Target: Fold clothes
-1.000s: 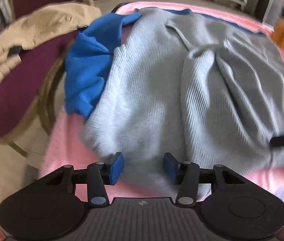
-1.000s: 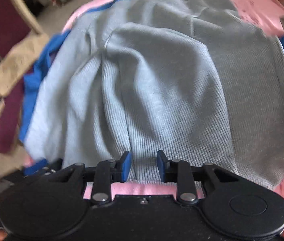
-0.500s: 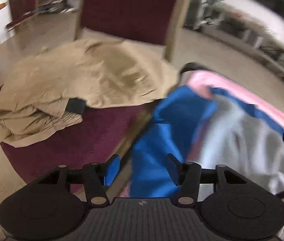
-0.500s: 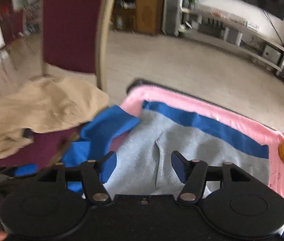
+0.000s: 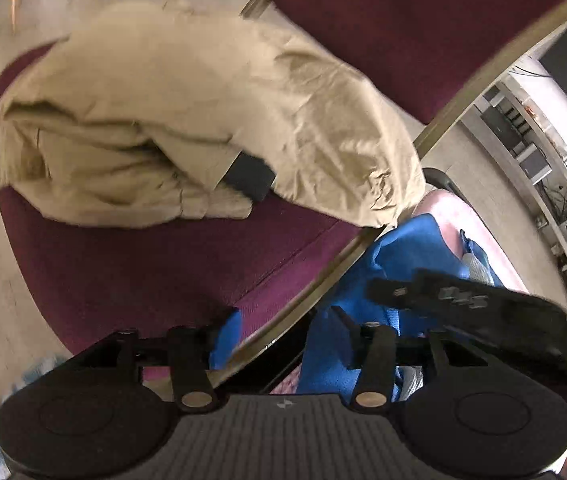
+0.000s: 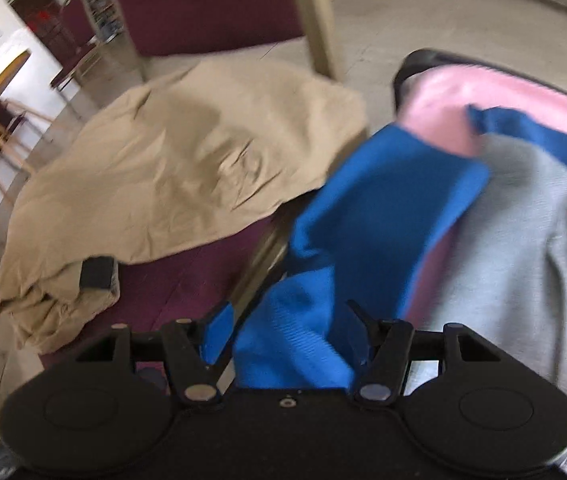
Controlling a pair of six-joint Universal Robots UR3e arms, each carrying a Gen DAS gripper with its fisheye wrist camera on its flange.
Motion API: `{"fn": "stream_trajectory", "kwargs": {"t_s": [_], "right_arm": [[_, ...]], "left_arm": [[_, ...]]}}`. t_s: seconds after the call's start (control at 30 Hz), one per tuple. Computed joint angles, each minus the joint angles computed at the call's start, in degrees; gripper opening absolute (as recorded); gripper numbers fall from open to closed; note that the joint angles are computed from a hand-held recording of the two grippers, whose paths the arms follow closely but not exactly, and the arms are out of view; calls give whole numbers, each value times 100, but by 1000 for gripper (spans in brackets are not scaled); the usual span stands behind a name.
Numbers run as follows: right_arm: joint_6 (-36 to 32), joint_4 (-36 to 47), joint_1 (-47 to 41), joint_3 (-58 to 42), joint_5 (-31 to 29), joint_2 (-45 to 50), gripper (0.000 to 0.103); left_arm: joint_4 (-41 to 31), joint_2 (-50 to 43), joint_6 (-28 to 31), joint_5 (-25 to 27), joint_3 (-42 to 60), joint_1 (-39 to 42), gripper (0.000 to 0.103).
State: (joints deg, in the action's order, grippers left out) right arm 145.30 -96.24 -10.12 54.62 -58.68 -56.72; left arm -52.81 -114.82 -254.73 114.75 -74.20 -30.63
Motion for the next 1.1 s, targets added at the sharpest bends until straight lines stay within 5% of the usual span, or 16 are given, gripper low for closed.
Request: {"fn": "stream_trajectory", "kwargs": {"t_s": [0.03, 0.13, 0.37, 0.5, 0.6, 0.67, 0.73, 0.8, 0.9, 0.97, 1.1], "right_arm": [[-33, -226, 38, 236, -102, -98, 57], [-158, -1220, 2, 1363, -238, -678, 7], [262, -2097, -1816, 3349, 815, -2476, 7], [908, -1905, -2888, 3470, 582, -2199, 7], [1084, -1262, -3380, 3055, 348, -1689, 11], [811, -1031, -3632, 3147, 560, -1791, 26], [749, -1397, -3717, 3490, 611, -2114, 37], [686, -1747, -3807, 3804, 672, -2423, 37], [236, -1831, -3836, 3850, 1148, -2641, 41], [-104, -1948, -3516, 3723, 1219, -2633, 65], [-308, -2226, -2460, 2797, 666, -1841, 74]], "left_arm": [[-6, -3, -43, 23, 5, -4, 50], [26, 0, -73, 75, -42, 5, 50], [-80, -259, 185, 380, 325, -202, 50], [231, -654, 947, 220, 721, -316, 50], [469, -896, 1383, -85, 952, -336, 50], [816, -932, 1544, -305, 861, -288, 50], [1223, -937, 1571, -573, 686, -170, 50], [1449, -999, 1521, -879, 639, 18, 50], [1227, -1185, 1153, -962, 930, 136, 49], [980, -1394, 1002, -1119, 1333, 216, 48], [438, -2149, 1602, -1315, 2740, 389, 48]]}}
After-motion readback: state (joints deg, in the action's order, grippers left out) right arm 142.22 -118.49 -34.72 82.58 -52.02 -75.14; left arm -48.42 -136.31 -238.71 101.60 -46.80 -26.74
